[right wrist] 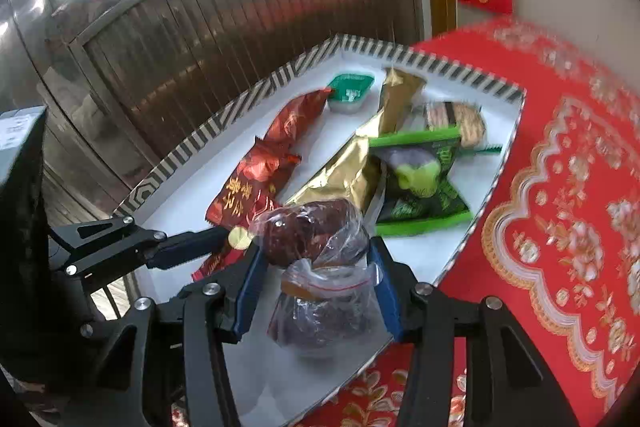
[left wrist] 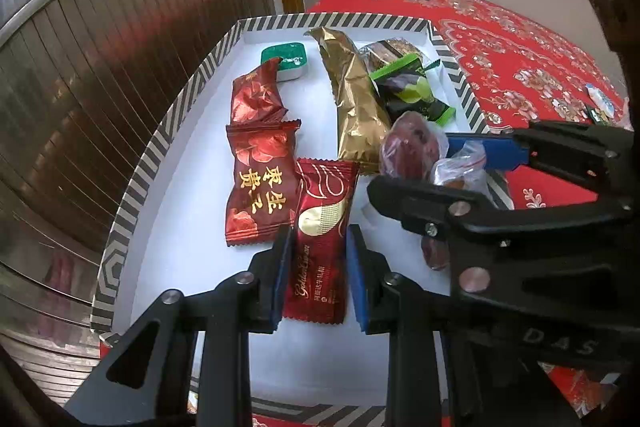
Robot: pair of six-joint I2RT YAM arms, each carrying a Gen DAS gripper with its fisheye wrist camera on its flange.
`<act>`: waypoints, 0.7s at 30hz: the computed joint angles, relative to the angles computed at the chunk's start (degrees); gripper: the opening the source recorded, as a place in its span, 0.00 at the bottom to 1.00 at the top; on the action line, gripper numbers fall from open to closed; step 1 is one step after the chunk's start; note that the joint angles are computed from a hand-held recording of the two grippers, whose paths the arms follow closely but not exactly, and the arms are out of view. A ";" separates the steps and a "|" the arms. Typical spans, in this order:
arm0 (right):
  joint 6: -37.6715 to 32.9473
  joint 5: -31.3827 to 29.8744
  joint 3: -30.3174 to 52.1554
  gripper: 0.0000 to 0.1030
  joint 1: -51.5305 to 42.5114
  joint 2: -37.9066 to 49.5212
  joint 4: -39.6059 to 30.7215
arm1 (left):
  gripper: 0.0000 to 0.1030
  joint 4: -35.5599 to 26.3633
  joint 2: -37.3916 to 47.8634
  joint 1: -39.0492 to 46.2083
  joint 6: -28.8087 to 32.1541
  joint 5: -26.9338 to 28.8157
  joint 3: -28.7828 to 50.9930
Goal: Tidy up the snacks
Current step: 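Carry the red chocolate bar and bag of dates over the striped tray, then open both tools to drop the chocolate bar and dates into the tray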
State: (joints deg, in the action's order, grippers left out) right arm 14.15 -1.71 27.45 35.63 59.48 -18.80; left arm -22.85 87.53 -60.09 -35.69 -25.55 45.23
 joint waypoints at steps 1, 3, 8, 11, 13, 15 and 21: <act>0.11 -0.13 -0.05 0.50 -0.03 -0.22 -0.11 | 0.28 0.06 0.23 0.00 0.01 -0.04 0.07; 0.37 -1.07 -0.43 0.51 -0.86 -1.83 -0.56 | 0.28 -0.13 0.34 -0.34 -0.19 -0.83 0.16; 0.19 -2.94 -1.40 0.60 -2.89 -10.39 -5.17 | 0.31 -0.58 1.53 -0.72 -0.76 -2.22 1.02; 0.33 -1.28 -0.98 0.62 -2.15 -14.20 -8.16 | 0.46 -1.13 1.60 -0.74 -1.93 -2.42 1.11; 0.22 0.32 -0.86 0.62 -1.41 -16.93 -10.55 | 0.60 -1.23 0.87 -1.17 -2.81 -3.39 0.61; 0.37 1.09 -1.30 0.64 -1.65 -20.02 -12.42 | 0.68 -1.99 0.18 -1.89 -3.74 -4.53 0.72; -1.01 -0.14 -2.36 0.68 -5.96 -30.71 -20.69 | 0.77 -5.70 -1.26 -5.50 -5.83 -10.06 2.94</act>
State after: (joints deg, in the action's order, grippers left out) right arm 13.14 -1.85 25.09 29.67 28.77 -39.48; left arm -28.55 86.27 -65.59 -41.52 -35.61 48.17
